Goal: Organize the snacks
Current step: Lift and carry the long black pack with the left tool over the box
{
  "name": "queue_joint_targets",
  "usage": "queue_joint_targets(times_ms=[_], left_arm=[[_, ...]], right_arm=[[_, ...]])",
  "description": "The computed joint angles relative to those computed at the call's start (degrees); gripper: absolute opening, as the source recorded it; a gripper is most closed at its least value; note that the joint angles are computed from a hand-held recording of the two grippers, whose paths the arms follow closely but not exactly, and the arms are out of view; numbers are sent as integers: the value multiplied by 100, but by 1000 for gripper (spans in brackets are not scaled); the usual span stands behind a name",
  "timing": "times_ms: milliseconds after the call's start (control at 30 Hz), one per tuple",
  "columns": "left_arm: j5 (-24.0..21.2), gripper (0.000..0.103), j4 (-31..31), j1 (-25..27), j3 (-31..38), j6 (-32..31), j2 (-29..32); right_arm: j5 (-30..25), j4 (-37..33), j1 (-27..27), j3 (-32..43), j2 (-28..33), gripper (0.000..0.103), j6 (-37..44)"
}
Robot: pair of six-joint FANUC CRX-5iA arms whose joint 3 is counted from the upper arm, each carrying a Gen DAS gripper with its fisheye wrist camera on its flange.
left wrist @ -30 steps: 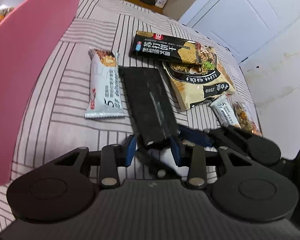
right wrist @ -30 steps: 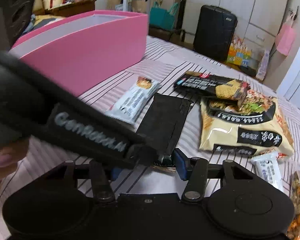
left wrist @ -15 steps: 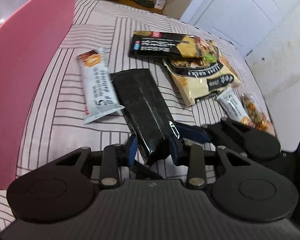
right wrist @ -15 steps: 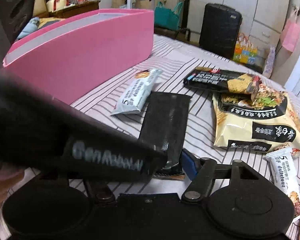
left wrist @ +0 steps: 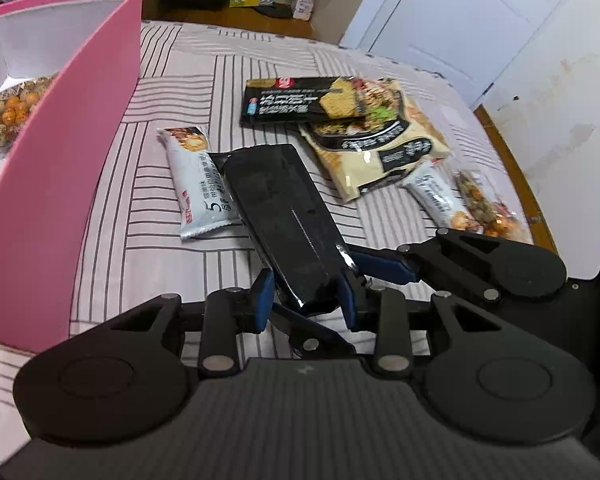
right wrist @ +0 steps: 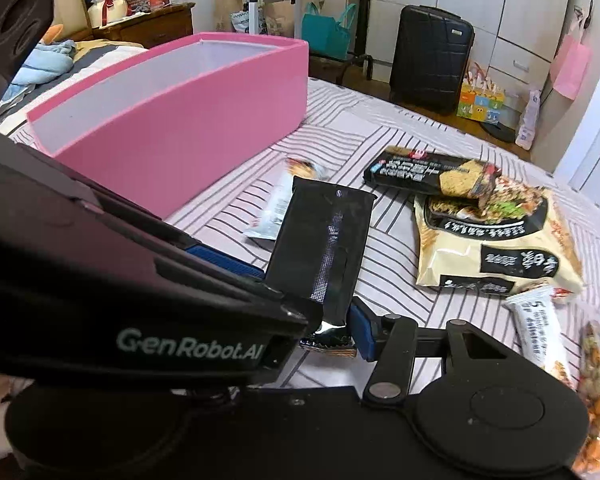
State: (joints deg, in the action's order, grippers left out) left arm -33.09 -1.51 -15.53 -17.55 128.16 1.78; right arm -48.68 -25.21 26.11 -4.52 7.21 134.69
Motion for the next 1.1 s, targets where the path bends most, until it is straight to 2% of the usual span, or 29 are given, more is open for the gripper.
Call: queue_joint_targets(times_ms=[333, 467, 667, 867, 1100], left_arm=[[-678, 32, -509, -341, 276, -44, -574], [-892, 34, -834, -565, 399, 156, -863], [-1362, 33, -1170, -892, 563, 354, -1330], [-1706, 33, -1480, -993, 530, 727, -1763], [-2044, 36, -1466, -553, 371, 685, -2139]], right_arm=[[267, -75, 53, -504, -938, 58, -117], [266, -23, 98, -624, -1359, 58, -547], [300, 498, 481, -911, -2031, 58, -1047], [271, 656, 833, -887, -2194, 58, -1134], [659, 819, 1404, -841, -1993, 58, -1098]])
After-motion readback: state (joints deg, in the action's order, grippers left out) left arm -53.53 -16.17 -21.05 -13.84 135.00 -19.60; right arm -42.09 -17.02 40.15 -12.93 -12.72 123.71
